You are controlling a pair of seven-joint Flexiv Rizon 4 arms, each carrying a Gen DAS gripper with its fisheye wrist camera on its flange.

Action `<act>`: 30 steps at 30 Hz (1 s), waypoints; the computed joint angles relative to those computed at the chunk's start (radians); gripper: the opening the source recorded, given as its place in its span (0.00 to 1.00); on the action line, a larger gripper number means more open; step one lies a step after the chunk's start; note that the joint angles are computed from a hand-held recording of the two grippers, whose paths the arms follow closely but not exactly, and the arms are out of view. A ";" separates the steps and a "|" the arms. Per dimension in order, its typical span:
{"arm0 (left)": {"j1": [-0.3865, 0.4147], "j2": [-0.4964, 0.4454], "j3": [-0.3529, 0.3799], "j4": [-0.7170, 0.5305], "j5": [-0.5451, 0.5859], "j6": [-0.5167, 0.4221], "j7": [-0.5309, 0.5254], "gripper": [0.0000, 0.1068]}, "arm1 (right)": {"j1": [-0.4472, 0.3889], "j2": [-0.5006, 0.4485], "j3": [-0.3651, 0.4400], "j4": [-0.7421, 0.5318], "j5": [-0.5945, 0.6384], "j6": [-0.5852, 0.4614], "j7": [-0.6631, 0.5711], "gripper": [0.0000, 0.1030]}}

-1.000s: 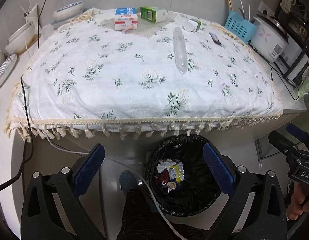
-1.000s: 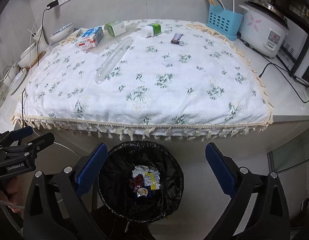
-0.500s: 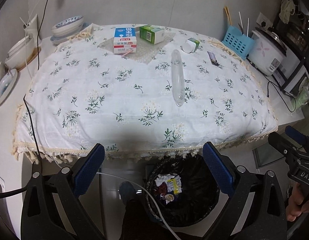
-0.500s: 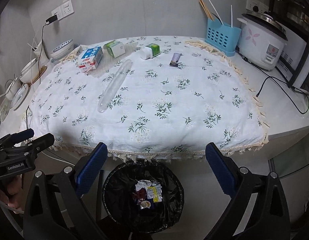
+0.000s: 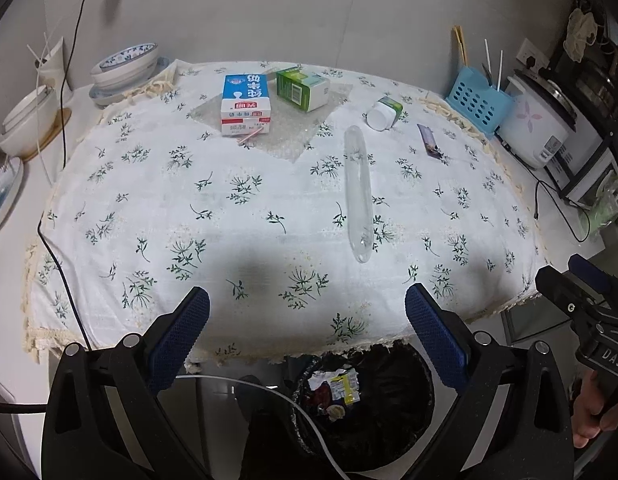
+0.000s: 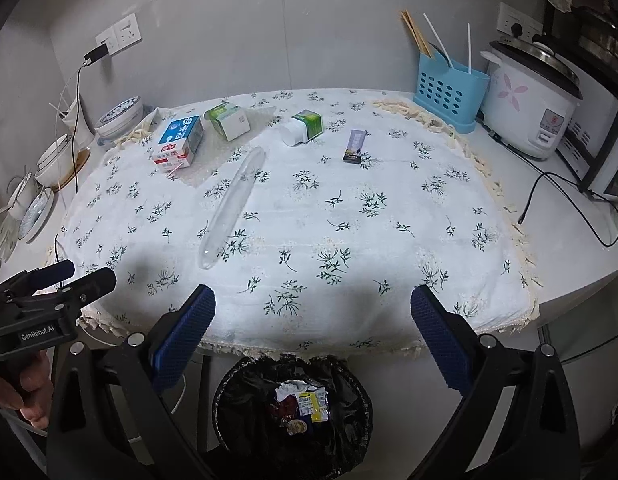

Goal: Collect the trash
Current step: 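Raise both open tools back over the table, then grasp the blue-and-white milk carton with the left tool while the right tool grasps the clear plastic tube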

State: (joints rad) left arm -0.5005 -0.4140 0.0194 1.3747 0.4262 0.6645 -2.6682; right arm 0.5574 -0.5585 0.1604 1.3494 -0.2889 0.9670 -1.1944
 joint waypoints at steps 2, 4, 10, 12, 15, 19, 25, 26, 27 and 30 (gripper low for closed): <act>0.010 -0.003 0.000 -0.001 -0.006 0.007 0.013 0.90 | 0.003 -0.019 0.002 -0.033 0.005 -0.014 -0.003 0.92; 0.020 -0.007 0.001 -0.006 -0.012 0.012 0.029 0.90 | 0.008 -0.038 0.001 -0.065 0.007 -0.027 -0.005 0.92; 0.054 -0.015 0.009 -0.011 -0.038 0.033 0.072 0.90 | 0.027 -0.099 -0.003 -0.174 0.018 -0.078 -0.016 0.92; 0.066 -0.021 0.012 -0.015 -0.048 0.038 0.090 0.90 | 0.035 -0.123 -0.006 -0.219 0.022 -0.097 -0.019 0.92; 0.085 -0.030 0.018 -0.022 -0.062 0.047 0.120 0.90 | 0.049 -0.161 -0.014 -0.288 0.026 -0.129 -0.025 0.92; 0.111 -0.049 0.025 -0.035 -0.087 0.060 0.159 0.90 | 0.068 -0.220 -0.024 -0.397 0.034 -0.179 -0.031 0.92; 0.147 -0.083 0.033 -0.054 -0.131 0.084 0.213 0.90 | 0.099 -0.317 -0.042 -0.568 0.045 -0.274 -0.047 0.92; 0.152 -0.089 0.035 -0.058 -0.138 0.086 0.222 0.90 | 0.103 -0.332 -0.046 -0.593 0.048 -0.288 -0.049 0.92; 0.159 -0.097 0.038 -0.065 -0.145 0.089 0.232 0.90 | 0.107 -0.349 -0.048 -0.625 0.052 -0.305 -0.052 0.92; 0.177 -0.117 0.044 -0.082 -0.166 0.091 0.260 0.90 | 0.122 -0.413 -0.055 -0.738 0.064 -0.364 -0.064 0.91</act>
